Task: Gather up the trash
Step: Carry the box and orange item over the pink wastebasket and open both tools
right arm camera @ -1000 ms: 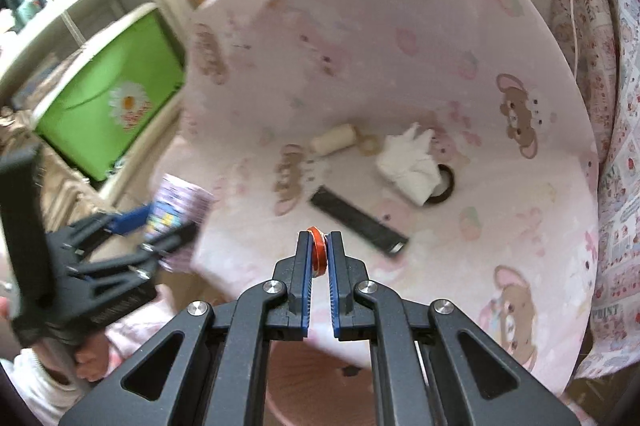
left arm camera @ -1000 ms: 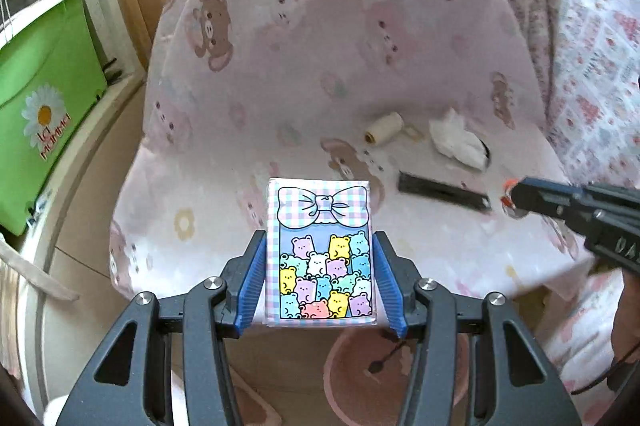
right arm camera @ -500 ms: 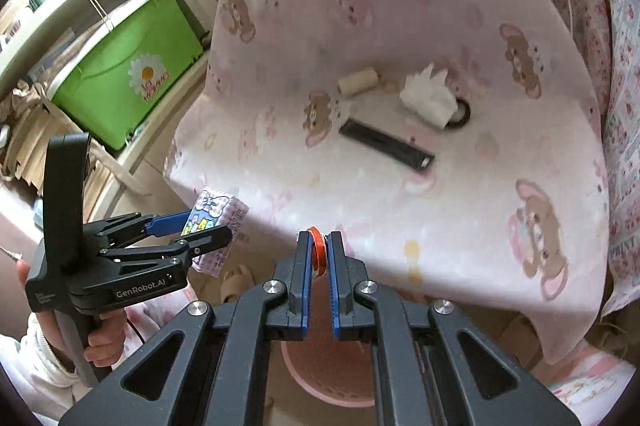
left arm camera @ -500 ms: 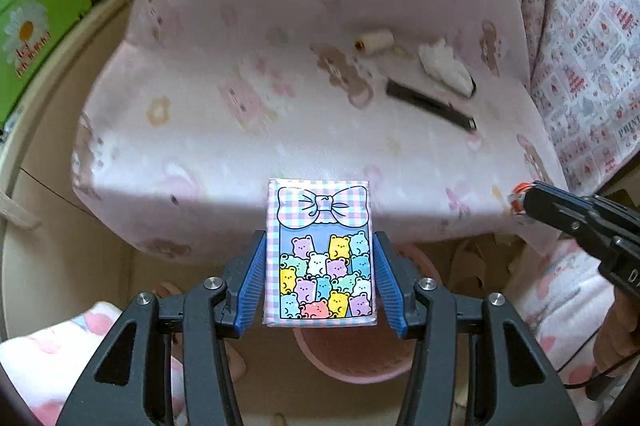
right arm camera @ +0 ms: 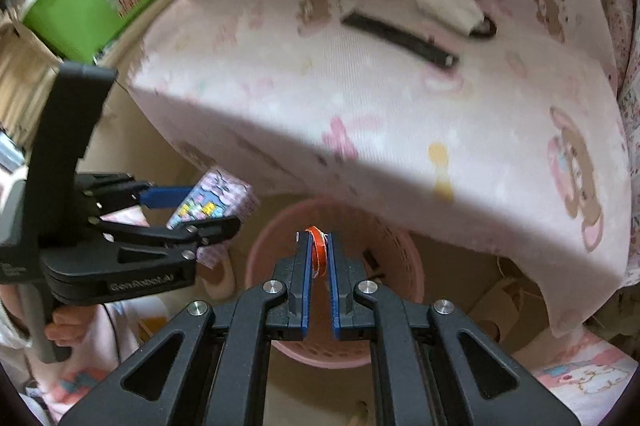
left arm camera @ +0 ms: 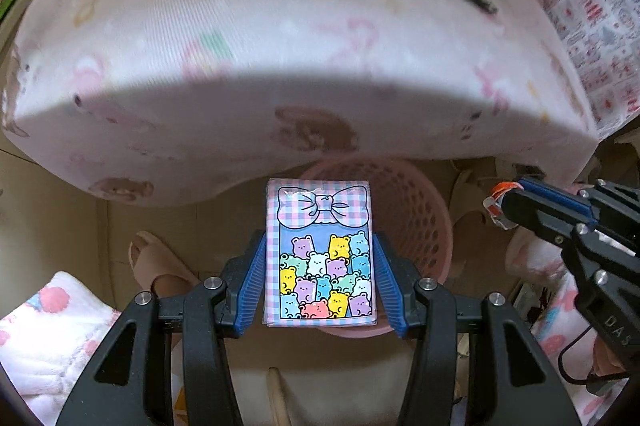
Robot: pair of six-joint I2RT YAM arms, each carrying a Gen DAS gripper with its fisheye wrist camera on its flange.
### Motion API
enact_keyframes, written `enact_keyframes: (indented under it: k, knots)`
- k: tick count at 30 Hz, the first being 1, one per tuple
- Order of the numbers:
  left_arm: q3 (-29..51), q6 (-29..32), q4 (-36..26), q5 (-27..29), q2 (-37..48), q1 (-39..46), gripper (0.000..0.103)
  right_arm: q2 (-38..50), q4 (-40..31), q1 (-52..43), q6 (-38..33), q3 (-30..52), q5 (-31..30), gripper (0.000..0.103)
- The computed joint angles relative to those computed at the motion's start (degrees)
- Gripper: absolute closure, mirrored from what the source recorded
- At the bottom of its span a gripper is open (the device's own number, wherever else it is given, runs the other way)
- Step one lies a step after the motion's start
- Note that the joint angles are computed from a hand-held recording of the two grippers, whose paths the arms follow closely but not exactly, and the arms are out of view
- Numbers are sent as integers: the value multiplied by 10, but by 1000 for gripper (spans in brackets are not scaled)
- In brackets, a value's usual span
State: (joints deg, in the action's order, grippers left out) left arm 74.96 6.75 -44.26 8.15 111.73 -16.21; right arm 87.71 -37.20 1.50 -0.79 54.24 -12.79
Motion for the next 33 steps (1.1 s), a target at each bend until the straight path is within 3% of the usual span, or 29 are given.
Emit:
enact_keyframes:
  k: [7,15,21,33]
  knots:
    - [-19,-8,23,-19,52,-5,53,42,53,71,1,-44,105,95]
    - [0,-18,17,0,128,5,53,151,91,109,37,-33,149,95]
    - [34,-37,-16,8,187,16,53,237,63,94,58,15,130,95]
    - [58,-50,-51,41,214,20,52,248,66,94,47,1,129,94]
